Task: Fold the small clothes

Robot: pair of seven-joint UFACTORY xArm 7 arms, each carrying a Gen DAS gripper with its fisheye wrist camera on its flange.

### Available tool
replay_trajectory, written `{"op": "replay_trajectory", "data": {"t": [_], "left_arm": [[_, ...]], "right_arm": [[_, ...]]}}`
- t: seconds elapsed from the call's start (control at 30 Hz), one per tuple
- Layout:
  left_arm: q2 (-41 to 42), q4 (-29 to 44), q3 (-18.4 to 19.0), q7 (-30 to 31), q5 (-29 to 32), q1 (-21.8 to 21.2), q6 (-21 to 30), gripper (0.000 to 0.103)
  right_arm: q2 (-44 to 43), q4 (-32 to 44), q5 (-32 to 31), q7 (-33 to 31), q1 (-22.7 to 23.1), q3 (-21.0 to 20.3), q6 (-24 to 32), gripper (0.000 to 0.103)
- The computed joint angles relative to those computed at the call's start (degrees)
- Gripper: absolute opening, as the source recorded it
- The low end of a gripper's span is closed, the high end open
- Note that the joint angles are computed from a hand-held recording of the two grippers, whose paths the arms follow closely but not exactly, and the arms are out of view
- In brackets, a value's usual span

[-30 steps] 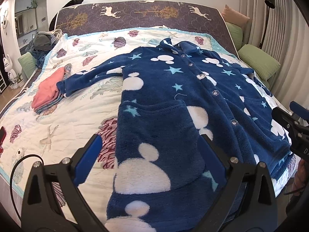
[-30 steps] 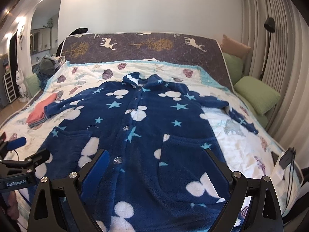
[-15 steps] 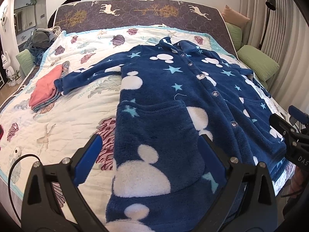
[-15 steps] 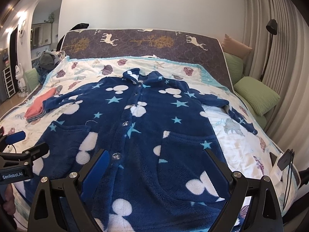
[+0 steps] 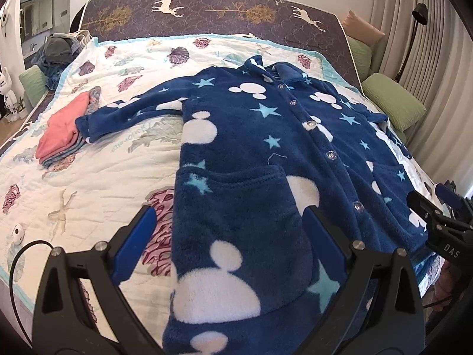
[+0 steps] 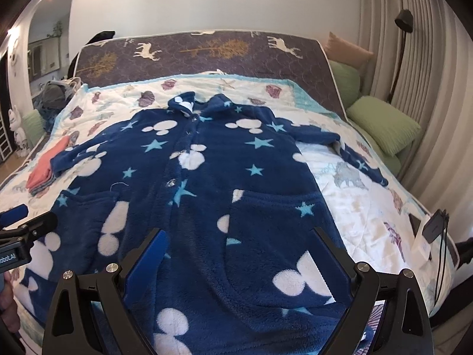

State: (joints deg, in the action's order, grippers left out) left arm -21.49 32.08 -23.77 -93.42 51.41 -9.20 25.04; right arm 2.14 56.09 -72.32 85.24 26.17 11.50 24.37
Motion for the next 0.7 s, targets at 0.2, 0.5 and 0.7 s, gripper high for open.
{"op": "replay_trajectory", "data": {"t": [0.2, 0.5, 0.7], "left_arm": [[2.36, 0.87, 4.78, 6.68, -6.75, -0.84, -1.66, 0.099], [5.11, 2.68, 8.37, 13.23, -14.59, 3.21, -3.46, 0.099], [9.63, 4.26, 12.10, 14.29, -12.62, 7.77, -6.77, 0.099]], "right_arm": [[2.57, 3.61, 5.21, -6.98, 0.73, -0.26, 2.99, 0.097], [8.36, 11.52, 14.18, -16.85, 2.71, -2.82, 3.70, 0.097], [13.06, 17.17, 18.42, -22.50, 4.29, -4.97, 3.08, 0.097]]}}
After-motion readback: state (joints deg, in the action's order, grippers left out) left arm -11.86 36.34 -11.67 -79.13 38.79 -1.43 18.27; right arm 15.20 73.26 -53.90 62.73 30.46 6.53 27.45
